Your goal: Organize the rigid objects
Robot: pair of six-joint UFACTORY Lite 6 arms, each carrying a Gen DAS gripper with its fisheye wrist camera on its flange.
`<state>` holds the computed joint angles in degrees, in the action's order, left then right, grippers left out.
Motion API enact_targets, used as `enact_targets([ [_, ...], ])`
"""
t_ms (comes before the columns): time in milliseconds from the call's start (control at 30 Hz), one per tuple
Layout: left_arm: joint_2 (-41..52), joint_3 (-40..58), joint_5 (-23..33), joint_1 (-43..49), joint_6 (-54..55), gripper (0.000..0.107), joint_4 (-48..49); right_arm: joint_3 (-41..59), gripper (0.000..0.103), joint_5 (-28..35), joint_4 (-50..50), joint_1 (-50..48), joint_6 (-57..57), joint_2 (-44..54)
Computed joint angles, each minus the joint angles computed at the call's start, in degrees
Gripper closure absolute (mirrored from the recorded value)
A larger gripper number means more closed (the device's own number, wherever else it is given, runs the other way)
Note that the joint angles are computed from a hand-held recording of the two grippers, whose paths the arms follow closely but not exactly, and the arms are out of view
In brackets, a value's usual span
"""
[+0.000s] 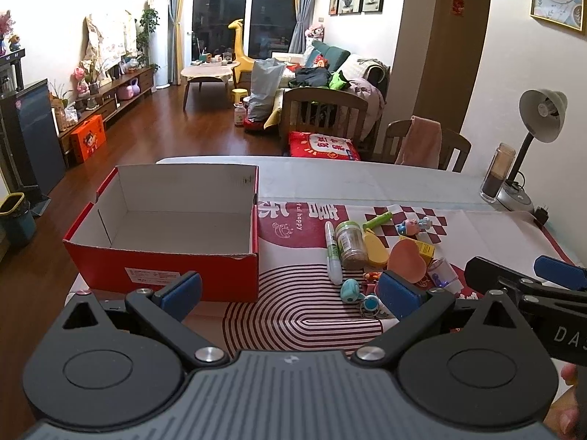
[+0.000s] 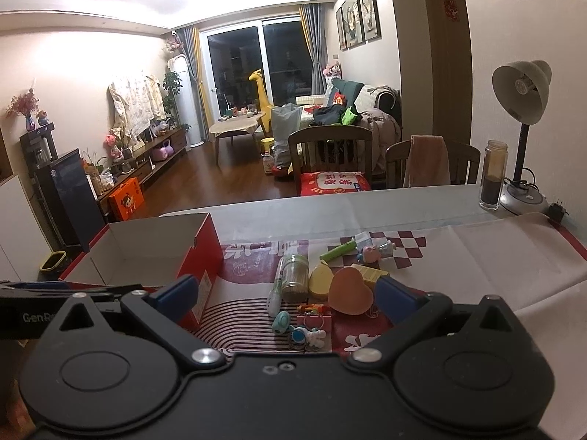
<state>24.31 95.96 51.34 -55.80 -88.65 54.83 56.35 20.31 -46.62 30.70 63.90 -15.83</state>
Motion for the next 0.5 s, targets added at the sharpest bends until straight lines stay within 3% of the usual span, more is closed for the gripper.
enact_targets([
  [500, 6.04, 8.15, 0.93, 0.04, 2.50, 0.004, -1.13, 0.06, 0.000, -2.35, 6.44, -4.09, -7.92, -0.48],
])
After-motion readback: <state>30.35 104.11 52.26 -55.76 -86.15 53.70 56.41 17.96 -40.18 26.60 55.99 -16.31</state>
